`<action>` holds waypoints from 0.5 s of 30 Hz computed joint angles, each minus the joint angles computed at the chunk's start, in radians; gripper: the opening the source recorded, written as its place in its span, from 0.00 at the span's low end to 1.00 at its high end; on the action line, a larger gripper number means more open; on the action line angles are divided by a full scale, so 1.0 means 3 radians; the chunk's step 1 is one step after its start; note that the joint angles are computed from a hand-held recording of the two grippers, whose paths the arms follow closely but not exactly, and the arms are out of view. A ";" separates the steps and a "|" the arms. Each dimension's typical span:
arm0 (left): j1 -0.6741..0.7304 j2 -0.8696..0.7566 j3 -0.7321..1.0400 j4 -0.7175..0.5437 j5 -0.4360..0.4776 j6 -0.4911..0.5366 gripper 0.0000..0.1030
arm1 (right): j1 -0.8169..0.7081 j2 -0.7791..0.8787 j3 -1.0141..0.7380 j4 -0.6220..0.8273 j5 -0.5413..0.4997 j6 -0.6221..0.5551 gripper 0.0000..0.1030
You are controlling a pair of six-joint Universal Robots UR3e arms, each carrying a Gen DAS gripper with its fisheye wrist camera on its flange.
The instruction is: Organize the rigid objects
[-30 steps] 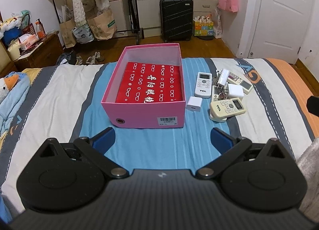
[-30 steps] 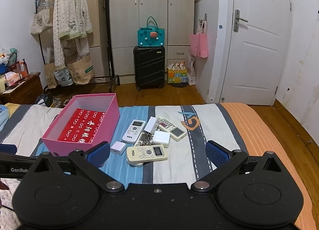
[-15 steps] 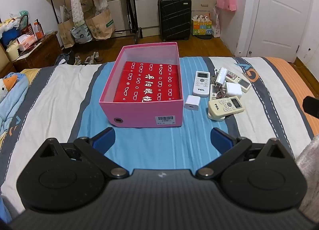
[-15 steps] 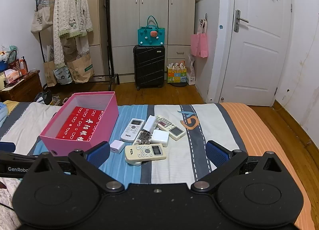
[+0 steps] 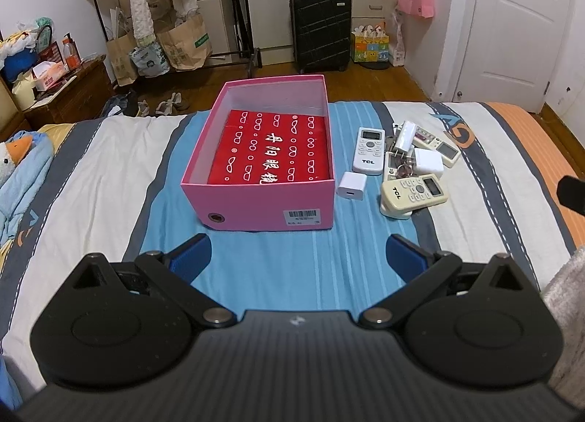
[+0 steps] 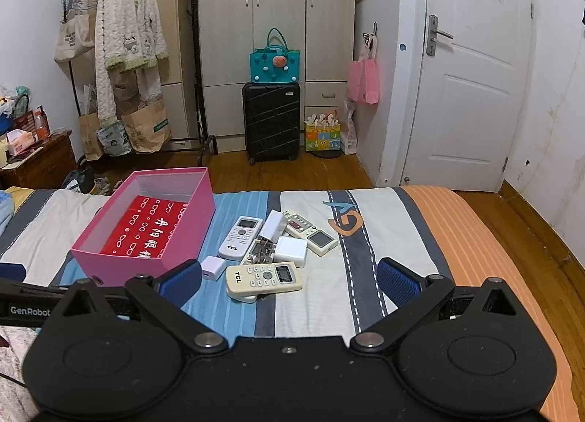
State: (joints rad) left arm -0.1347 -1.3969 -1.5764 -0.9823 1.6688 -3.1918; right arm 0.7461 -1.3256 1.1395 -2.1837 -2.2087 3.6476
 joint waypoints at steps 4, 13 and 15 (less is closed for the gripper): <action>-0.0003 -0.0004 0.0004 -0.0001 0.0004 -0.0003 1.00 | -0.0006 -0.0003 0.0012 -0.0007 0.0005 0.0003 1.00; -0.0046 0.0010 -0.0090 0.0063 0.0039 -0.0031 1.00 | -0.0033 -0.0029 0.0069 -0.0023 0.0047 -0.0011 1.00; -0.0045 0.0005 -0.0087 0.0060 0.0038 -0.0029 1.00 | -0.0039 -0.0023 0.0068 -0.0024 0.0060 -0.0017 1.00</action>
State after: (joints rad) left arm -0.1481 -1.3955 -1.6024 -0.9642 1.6801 -3.2004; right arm 0.7343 -1.3326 1.1600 -2.1908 -2.1907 3.6425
